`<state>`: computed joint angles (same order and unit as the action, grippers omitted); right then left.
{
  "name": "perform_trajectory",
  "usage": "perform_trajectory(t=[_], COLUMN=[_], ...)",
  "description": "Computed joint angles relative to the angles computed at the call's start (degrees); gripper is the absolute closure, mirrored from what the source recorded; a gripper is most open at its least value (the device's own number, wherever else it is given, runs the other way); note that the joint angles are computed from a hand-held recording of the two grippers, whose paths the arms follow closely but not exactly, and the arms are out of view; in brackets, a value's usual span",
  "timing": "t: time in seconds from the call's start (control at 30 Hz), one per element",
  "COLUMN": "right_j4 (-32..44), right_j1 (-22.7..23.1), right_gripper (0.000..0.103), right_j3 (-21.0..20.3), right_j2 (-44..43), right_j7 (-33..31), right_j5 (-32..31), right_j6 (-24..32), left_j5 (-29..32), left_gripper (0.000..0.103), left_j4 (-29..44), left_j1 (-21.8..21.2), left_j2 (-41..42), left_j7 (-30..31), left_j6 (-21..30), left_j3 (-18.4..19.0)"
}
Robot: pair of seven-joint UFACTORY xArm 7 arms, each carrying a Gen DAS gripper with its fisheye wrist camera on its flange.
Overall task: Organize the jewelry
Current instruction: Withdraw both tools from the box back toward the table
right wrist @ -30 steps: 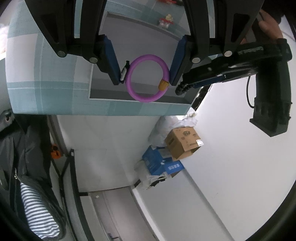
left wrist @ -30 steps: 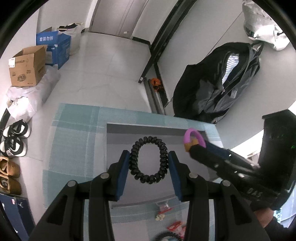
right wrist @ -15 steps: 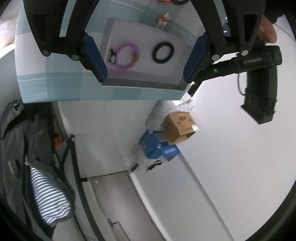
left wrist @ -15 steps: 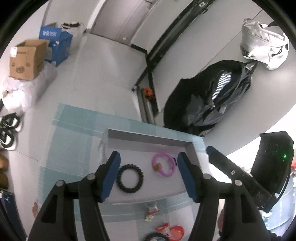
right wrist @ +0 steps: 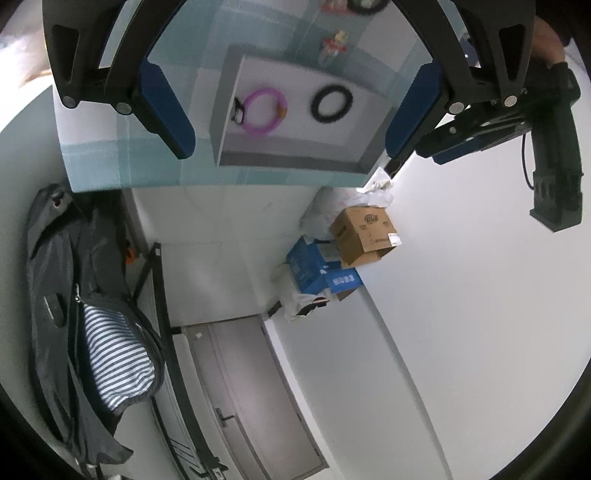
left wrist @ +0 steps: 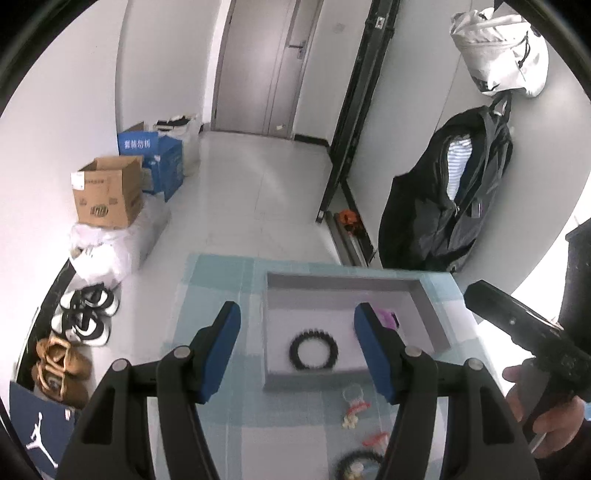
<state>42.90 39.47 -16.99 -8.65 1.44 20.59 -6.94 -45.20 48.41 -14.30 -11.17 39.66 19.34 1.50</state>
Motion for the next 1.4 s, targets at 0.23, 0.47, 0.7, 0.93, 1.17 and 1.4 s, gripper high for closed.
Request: perform_trajectory(t=[0.23,0.47,0.7,0.93,1.17,1.4], right_j4=[-7.0,-15.2,-20.5,-22.2,-22.9,-20.9], right_j1=[-16.8,-23.0,-28.7,-26.1,-23.3,-22.0], right_gripper=[0.0,0.0,0.0,0.0,0.0,0.002], right_j3=[18.5,26.8,33.5,32.6,34.5,34.7], right_j2=[-6.6,-16.2,-24.6,-26.9,-26.3,-19.1], right_j7=[7.8,17.5,25.1,29.5,29.9,29.9], right_j5=[-5.2,-8.6,-14.0,-18.4,-24.0,-26.8], right_j6=[-0.4,2.7,7.8,14.1,16.1,15.7], left_j5=[6.3,8.2,7.4,7.7,7.2,5.8], left_gripper=[0.032,0.032,0.018,0.018,0.018,0.018], left_j4=[-5.2,-10.1,-12.7,-14.6,-15.5,-17.0], left_j1=[-0.4,-2.9,-3.4,-3.3,-0.1,0.5], left_j2=[-5.9,-11.7,-15.1,-16.5,-17.0,-17.2], left_j7=[-8.3,-11.9,-10.6,-8.7,-9.2,-10.1], left_j6=[-1.2,2.2,9.1,12.9,14.7,14.8], left_j3=[-0.7,2.0,4.5,5.1,4.9,5.7])
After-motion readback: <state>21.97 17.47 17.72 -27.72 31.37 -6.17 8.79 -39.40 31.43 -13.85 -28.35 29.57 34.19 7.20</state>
